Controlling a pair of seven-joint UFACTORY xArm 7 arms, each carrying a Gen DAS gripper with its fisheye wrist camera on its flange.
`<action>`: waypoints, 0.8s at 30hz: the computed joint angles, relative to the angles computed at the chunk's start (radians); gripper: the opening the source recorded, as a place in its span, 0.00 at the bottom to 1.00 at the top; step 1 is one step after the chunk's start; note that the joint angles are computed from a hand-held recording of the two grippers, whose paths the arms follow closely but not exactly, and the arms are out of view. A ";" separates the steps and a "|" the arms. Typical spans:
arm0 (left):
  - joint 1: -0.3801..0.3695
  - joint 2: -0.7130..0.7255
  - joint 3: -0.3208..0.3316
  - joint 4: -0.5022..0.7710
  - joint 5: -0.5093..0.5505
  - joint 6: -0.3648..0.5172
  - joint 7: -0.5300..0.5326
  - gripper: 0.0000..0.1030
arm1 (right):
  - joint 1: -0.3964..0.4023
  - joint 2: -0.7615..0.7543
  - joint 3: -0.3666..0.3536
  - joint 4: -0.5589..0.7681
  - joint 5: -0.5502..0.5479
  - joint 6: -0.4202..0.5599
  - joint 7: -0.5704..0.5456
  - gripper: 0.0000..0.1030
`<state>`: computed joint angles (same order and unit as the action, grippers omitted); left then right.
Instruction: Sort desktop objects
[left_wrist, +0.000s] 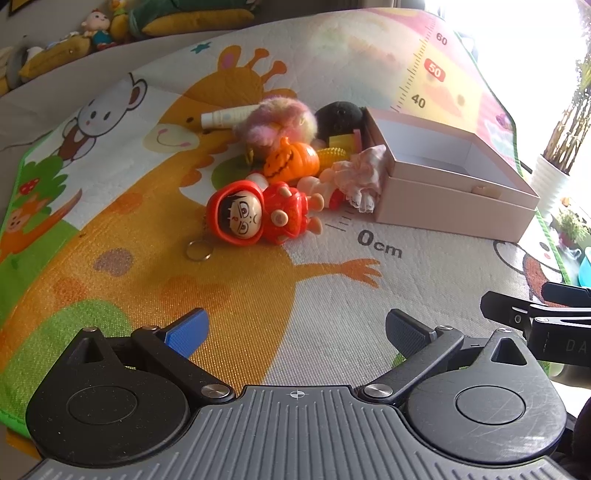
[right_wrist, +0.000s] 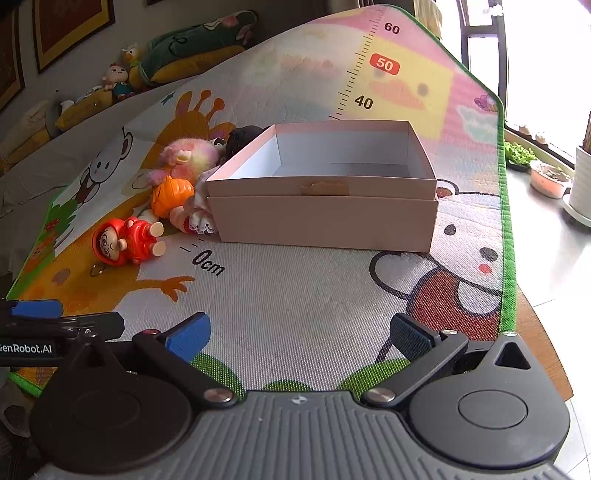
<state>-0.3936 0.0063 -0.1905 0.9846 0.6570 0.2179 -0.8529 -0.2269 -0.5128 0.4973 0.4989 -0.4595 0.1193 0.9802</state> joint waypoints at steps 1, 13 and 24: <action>0.000 0.001 0.000 0.001 -0.001 0.001 0.001 1.00 | 0.001 0.000 -0.001 0.000 0.000 0.001 0.000 1.00; -0.004 0.004 0.002 0.006 -0.001 0.005 0.003 1.00 | 0.011 0.008 -0.012 0.006 -0.003 0.006 -0.004 1.00; -0.009 0.010 0.004 0.011 -0.009 0.008 0.010 1.00 | 0.016 0.010 -0.017 0.005 -0.004 0.006 -0.001 1.00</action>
